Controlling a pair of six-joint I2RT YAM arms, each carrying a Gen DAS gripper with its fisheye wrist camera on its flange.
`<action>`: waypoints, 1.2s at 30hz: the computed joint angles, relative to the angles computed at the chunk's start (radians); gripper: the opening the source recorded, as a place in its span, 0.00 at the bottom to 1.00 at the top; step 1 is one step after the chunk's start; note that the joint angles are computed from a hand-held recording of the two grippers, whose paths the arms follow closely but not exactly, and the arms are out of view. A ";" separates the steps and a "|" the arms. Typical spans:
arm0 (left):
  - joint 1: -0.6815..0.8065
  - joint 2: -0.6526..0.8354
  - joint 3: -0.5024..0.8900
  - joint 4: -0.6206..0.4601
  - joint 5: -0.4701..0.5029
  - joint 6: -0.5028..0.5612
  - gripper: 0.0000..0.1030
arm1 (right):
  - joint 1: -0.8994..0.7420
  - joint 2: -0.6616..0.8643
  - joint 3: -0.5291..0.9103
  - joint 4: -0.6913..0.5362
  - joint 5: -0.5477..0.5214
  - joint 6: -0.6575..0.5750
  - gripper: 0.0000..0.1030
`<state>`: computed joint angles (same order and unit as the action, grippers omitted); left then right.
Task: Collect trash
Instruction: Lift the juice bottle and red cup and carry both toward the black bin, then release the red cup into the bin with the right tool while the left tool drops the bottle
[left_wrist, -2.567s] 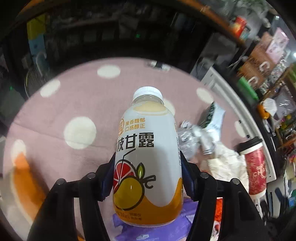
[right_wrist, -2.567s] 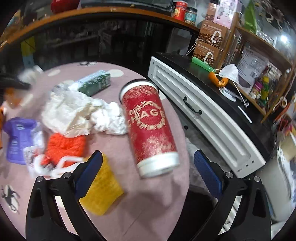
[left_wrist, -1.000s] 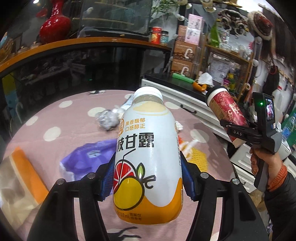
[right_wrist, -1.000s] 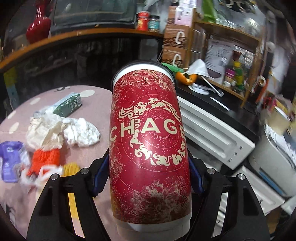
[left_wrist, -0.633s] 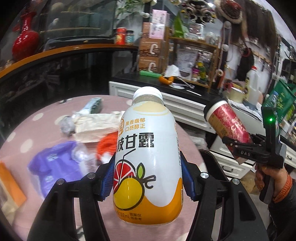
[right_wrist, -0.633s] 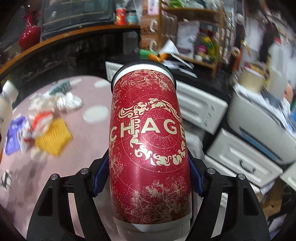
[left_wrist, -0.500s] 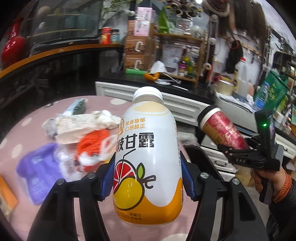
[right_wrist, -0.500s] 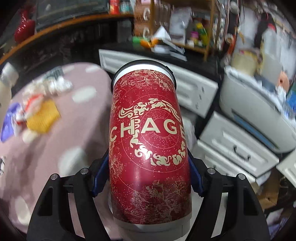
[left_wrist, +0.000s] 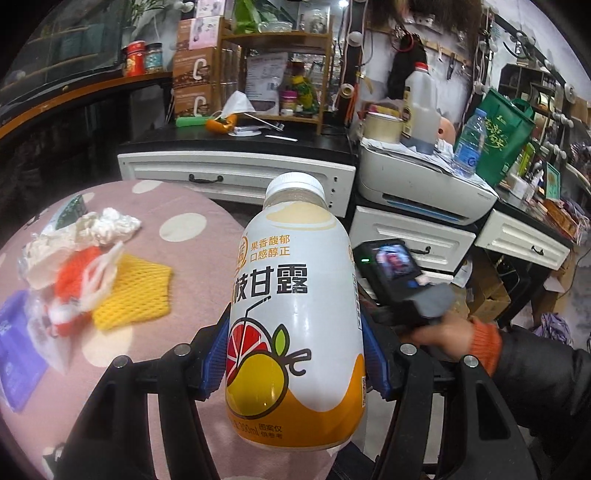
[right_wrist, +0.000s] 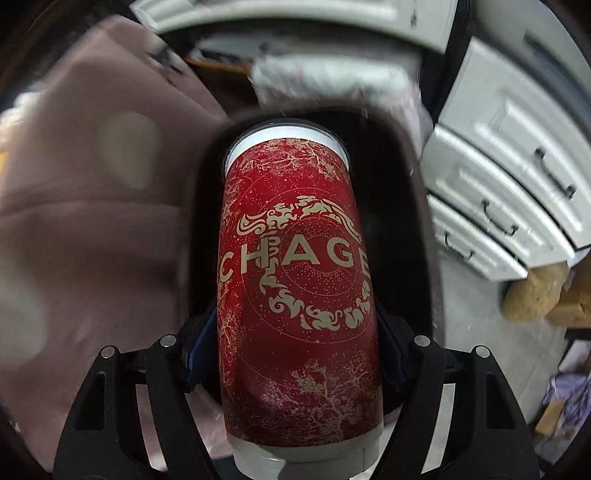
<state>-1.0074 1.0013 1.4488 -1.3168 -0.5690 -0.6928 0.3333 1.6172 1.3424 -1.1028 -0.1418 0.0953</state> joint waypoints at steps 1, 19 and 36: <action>-0.005 0.005 -0.003 0.003 0.001 -0.003 0.59 | -0.001 0.050 0.013 0.002 -0.008 0.007 0.70; 0.019 0.033 -0.066 0.070 0.096 0.009 0.59 | 0.051 0.539 0.241 -0.005 0.050 0.110 0.71; 0.034 0.034 -0.078 0.081 0.114 0.006 0.59 | 0.114 0.708 0.435 -0.086 0.103 0.170 0.77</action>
<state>-0.9735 1.0353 1.3710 -1.2356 -0.4547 -0.6872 0.4468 2.3248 1.7770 -1.1891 -0.0389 0.2652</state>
